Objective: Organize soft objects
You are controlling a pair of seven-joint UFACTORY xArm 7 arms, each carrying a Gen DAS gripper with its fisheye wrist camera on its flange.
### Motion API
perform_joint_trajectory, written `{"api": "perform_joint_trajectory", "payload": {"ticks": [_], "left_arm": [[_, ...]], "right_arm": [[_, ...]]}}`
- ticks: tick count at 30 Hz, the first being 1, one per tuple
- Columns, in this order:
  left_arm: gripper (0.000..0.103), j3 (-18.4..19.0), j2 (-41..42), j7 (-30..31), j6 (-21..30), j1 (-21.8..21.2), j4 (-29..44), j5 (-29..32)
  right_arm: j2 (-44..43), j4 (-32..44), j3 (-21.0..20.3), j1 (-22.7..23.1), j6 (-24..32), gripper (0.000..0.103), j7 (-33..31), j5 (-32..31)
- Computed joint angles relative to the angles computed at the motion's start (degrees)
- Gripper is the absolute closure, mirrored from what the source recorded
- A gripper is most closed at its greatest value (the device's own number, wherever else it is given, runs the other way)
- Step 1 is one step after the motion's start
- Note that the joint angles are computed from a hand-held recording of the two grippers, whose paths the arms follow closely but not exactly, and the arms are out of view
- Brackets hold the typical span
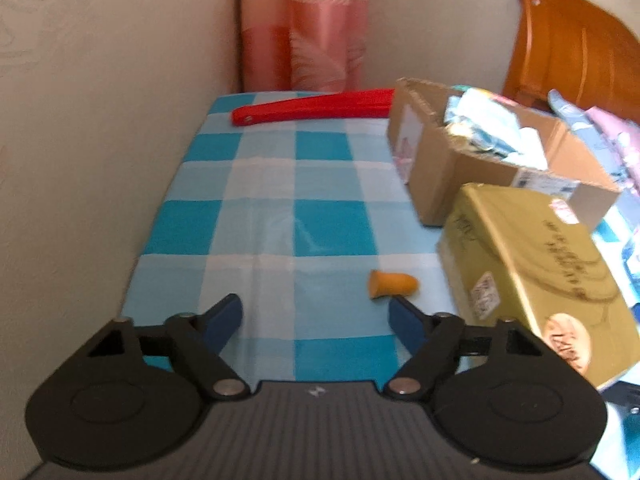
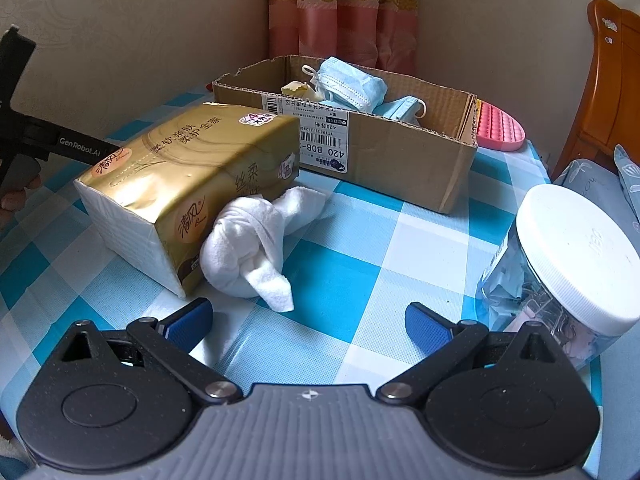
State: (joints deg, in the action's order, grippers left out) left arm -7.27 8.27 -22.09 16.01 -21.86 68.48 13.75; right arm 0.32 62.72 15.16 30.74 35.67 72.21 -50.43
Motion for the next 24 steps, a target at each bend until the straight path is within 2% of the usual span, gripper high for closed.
{"api": "perform_joint_trajectory", "payload": {"ticks": [3,5,6,11,14,20,24], "left_arm": [[0.039,0.00,0.04,-0.44,-2.51,-0.05,-0.59,-0.03],[0.050,-1.37,0.12,2.67,-3.92,1.00,-0.86,-3.77],[0.052,-2.35,0.18,5.04,-4.79,1.73,-1.05,-6.56],[0.052,-4.82,0.61,12.83,-6.99,3.01,-1.04,-15.30],[0.054,-3.81,1.48,12.75,-6.30,1.78,0.15,-15.00],[0.054,-4.55,2.36,15.96,-5.25,2.54,0.96,-18.78],[0.054,-1.30,2.06,10.77,-5.59,-0.11,0.75,-13.73]], "right_arm": [[0.05,0.05,-0.01,0.03,0.02,0.000,0.12,-0.11],[0.00,-0.06,-0.05,0.01,-0.08,0.000,0.16,-0.17],[0.04,-0.01,-0.05,0.01,-0.07,0.000,0.14,-0.14],[0.02,-0.06,-0.05,0.04,-0.09,0.000,0.20,-0.20],[0.06,0.00,-0.06,0.05,-0.05,0.000,0.16,-0.15],[0.08,0.04,-0.06,0.05,0.03,0.000,0.05,0.03],[-0.01,-0.06,-0.04,0.07,0.10,0.000,0.16,0.02]]}}
